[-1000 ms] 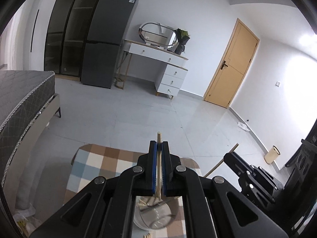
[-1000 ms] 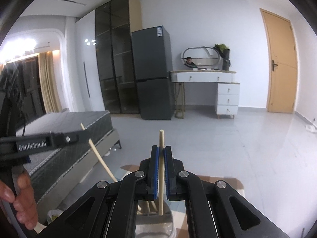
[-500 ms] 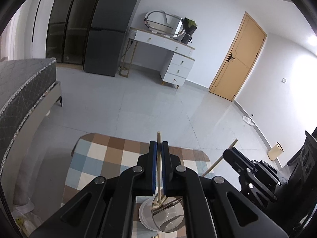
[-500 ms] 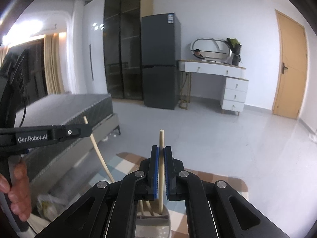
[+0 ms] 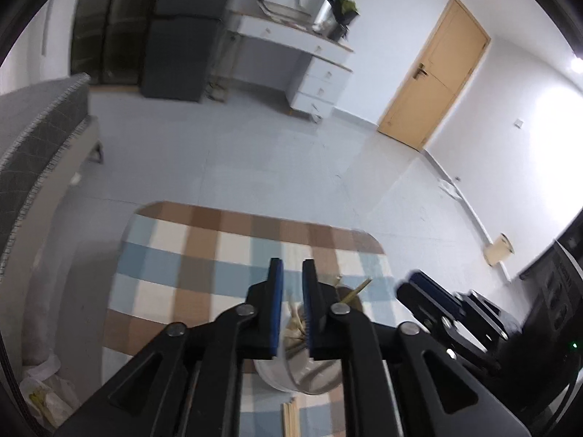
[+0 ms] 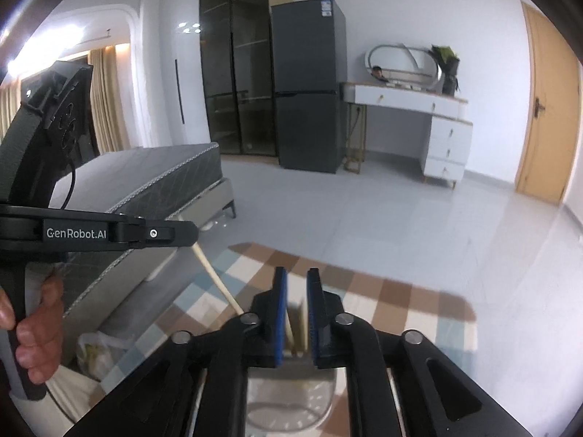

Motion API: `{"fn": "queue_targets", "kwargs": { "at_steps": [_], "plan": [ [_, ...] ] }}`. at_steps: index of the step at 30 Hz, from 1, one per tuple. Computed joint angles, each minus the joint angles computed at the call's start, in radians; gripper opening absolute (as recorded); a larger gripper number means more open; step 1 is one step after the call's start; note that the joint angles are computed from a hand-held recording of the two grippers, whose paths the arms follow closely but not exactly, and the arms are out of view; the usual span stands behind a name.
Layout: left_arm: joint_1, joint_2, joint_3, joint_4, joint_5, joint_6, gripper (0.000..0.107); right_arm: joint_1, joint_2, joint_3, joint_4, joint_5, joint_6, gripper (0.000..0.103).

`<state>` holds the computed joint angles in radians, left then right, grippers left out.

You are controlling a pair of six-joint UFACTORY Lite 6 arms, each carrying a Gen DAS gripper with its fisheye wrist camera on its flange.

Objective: Organize utensils
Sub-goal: 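Lower the chopstick into the holder and open the right tool, then raise the right tool away from the holder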

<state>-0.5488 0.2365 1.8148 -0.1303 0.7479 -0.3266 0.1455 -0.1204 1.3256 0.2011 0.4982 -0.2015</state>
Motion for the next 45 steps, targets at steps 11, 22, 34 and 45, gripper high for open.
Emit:
{"fn": "queue_targets", "kwargs": {
  "at_steps": [11, 22, 34, 45],
  "plan": [
    [-0.105, -0.184, -0.109, 0.277, 0.059, -0.254, 0.064, -0.017, -0.317, -0.211, -0.064, 0.025, 0.158, 0.072],
    [-0.342, -0.349, -0.193, 0.698, 0.193, -0.605, 0.084, 0.309, -0.574, -0.269, -0.641, 0.138, 0.775, 0.090],
    [-0.534, -0.546, -0.429, 0.961, 0.259, -0.882, 0.089, 1.080, -0.723, -0.380, -1.359, 0.693, 1.526, 0.103],
    [-0.678, -0.665, -0.647, 1.042, 0.318, -1.032, 0.089, 1.475, -0.795, -0.540, -1.364, 1.026, 1.842, 0.103]
  ]
}}
